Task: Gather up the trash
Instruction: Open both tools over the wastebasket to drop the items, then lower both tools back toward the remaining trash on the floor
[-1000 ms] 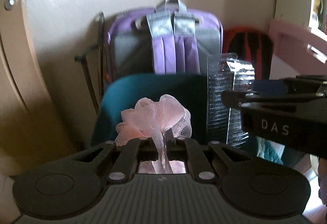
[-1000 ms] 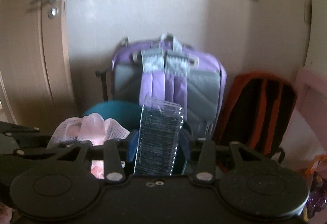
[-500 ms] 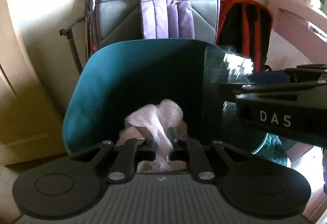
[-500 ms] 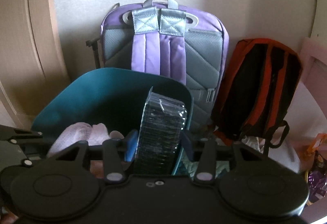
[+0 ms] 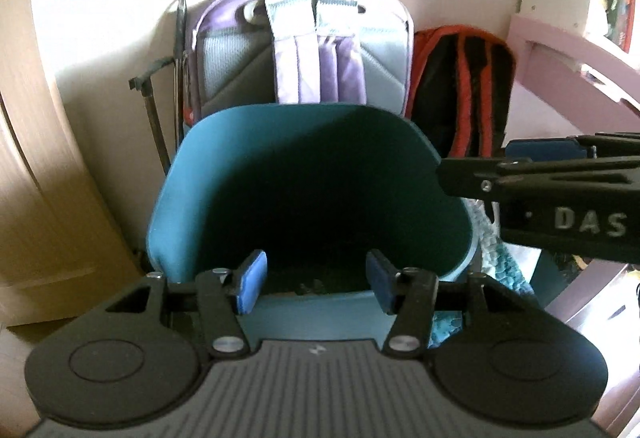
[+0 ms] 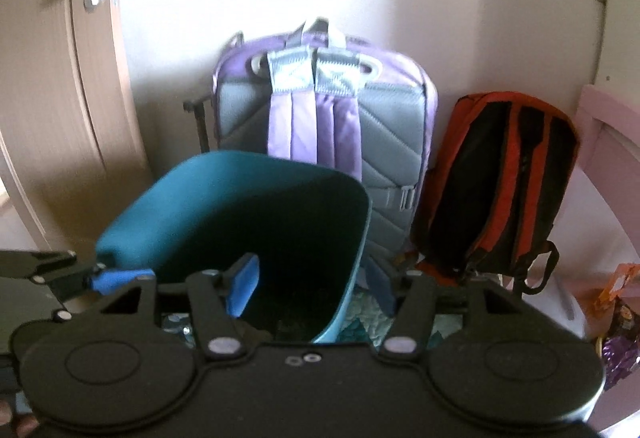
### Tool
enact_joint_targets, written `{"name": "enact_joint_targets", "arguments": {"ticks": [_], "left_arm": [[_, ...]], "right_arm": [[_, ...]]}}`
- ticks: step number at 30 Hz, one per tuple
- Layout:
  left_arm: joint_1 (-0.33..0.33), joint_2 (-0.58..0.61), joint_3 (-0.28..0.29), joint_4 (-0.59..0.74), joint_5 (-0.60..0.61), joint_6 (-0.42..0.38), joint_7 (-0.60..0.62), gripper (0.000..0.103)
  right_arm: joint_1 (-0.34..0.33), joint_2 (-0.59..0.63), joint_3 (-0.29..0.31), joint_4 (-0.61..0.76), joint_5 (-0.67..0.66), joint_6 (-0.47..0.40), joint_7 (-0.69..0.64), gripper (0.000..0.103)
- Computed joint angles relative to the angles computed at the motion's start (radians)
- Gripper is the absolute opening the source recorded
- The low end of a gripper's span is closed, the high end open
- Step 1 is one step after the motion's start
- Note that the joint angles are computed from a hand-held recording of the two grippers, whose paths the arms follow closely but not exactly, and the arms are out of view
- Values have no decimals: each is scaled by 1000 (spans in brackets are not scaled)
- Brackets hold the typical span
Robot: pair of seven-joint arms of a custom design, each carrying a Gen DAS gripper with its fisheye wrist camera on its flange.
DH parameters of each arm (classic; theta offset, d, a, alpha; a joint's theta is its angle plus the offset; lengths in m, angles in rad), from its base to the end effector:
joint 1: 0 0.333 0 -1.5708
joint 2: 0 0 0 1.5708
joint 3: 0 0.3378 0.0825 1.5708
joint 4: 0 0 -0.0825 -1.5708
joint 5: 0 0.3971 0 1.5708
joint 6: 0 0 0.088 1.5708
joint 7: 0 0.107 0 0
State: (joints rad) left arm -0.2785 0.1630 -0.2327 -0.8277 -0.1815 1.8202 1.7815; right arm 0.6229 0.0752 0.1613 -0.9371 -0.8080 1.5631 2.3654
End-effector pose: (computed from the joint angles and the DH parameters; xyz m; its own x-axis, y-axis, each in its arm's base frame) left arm 0.4914 -0.2648 0.9359 -0.6807 -0.7320 0.0294 -0.4927 0.4277 -0.7578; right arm 0.4237 0.3023 0.9267 -0.2808 -0.9586 0.0479 -0.5857 0.1316 -0.7998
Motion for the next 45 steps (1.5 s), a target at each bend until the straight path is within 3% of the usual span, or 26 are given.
{"name": "enact_joint_targets", "arguments": {"ticks": [6,8,12,15,17,24,29,36,41,45], "left_arm": [[44,-153,13,-190,-97,110,61,59],[56,-204,23,-250,-129,143,75,70],[70,-304,45,-366,-187,190,117,72],[76,-375,67,-444,-227,204,142,75],[76,-421,80,-498,-249,225,161,83],[61,-579,127,-703,-316,309,223,90],[45,-661,158,-826,-367,330,239,101],[39,-769,180,-1027,-418,366,251,101],[47,-813,176,-1142,-415,370,227,101],[57,-826,162,-1229,-418,394,189,101]], "right_arm": [[-1,-107,57,-116,-50,38,95,63],[-13,-151,84,-165,-50,51,128,63],[-43,-220,146,-245,-53,56,169,64],[-66,-270,187,-306,-49,70,193,64],[-81,-301,214,-346,-43,86,210,64],[-131,-361,310,-431,-41,86,263,66],[-146,-429,325,-539,8,125,311,70],[-176,-580,326,-796,79,268,415,76],[-194,-661,338,-953,134,291,479,77],[-162,-715,309,-1090,218,328,517,77]]}}
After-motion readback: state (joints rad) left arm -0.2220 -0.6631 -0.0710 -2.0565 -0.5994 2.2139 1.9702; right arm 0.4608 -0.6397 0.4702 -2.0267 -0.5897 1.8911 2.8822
